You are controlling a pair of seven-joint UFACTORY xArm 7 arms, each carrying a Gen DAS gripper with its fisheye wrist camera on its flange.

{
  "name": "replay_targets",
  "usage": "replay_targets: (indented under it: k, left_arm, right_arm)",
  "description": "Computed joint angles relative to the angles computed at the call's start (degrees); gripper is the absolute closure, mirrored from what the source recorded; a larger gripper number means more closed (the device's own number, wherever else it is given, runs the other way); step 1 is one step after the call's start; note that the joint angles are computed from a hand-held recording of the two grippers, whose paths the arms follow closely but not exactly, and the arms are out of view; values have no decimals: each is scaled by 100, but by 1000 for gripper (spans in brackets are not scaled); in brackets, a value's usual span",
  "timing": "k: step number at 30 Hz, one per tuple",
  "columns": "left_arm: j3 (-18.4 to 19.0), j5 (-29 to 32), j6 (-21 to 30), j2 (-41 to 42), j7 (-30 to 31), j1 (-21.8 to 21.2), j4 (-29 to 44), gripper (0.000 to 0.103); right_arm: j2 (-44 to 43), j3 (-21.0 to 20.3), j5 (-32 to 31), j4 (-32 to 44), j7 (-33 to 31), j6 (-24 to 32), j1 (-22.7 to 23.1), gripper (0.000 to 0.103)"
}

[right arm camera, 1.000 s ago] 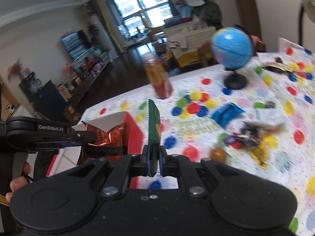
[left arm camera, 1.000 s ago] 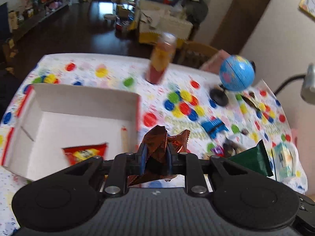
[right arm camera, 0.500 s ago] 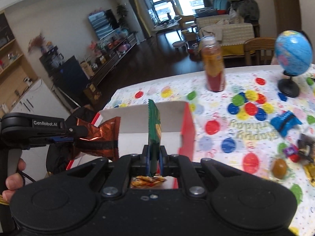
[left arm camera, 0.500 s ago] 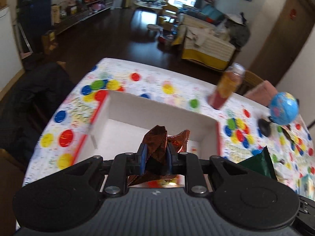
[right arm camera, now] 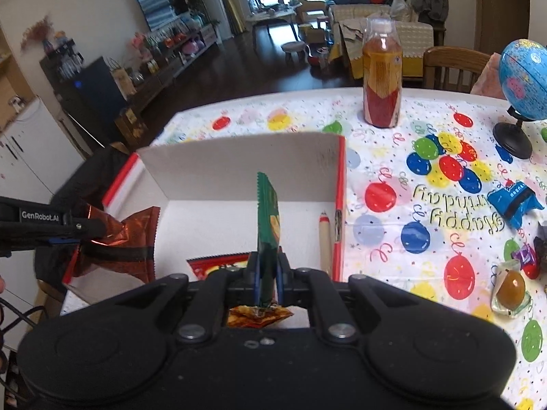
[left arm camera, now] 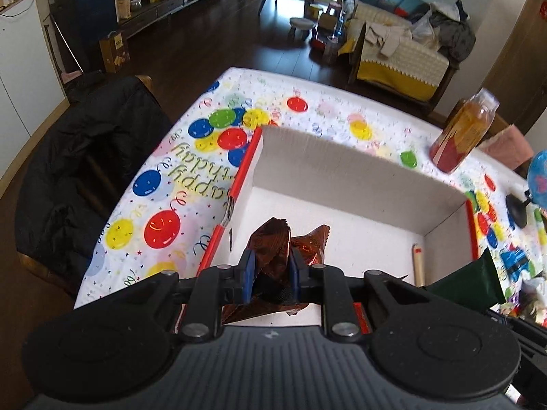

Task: Organize snacks
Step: 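Carry the green packet and copper foil bag into the box and release them, then withdraw both tools from the box back toward the remaining snacks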

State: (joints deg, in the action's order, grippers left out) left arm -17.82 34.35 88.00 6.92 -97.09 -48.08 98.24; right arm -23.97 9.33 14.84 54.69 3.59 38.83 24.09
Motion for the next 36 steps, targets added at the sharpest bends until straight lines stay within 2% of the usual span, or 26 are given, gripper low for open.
replay_targets:
  k: [5, 8, 18, 23, 25, 26, 29, 31, 34, 36]
  left_arm:
    - [20, -85, -167, 88, 206, 30, -85, 83]
    - [41, -143, -186, 167, 301, 11, -60, 82]
    - [73, -291, -162, 197, 332, -73, -101, 82]
    - [50, -204, -9, 202, 257, -165, 11, 68]
    - [32, -136, 63, 209, 207, -220, 76, 50]
    - [23, -81, 111, 211, 176, -257, 108, 47]
    - [3, 8, 222, 233, 151, -347, 226, 46]
    - [-6, 56, 266, 239, 143, -404, 288, 46]
    - [-19, 177, 374, 267, 131, -505, 397, 39]
    - [-27, 289, 447, 292, 139, -591, 486, 38]
  right_arm:
    - [51, 140, -271, -32, 147, 10, -50, 96]
    - [76, 168, -349, -42, 162, 22, -25, 92]
    - [-64, 104, -248, -96, 149, 192, 70, 82]
    - [-206, 48, -100, -146, 67, 238, 126, 79]
    - [-281, 25, -51, -165, 33, 252, 136, 72]
    - [-329, 10, -21, -182, 1, 249, 148, 70]
    - [-494, -4, 11, -236, -44, 233, 146, 51]
    - [-624, -2, 12, -296, -55, 178, 138, 34]
    - [-769, -20, 12, -328, -93, 158, 150, 28]
    - [-858, -23, 12, -344, -86, 166, 145, 23]
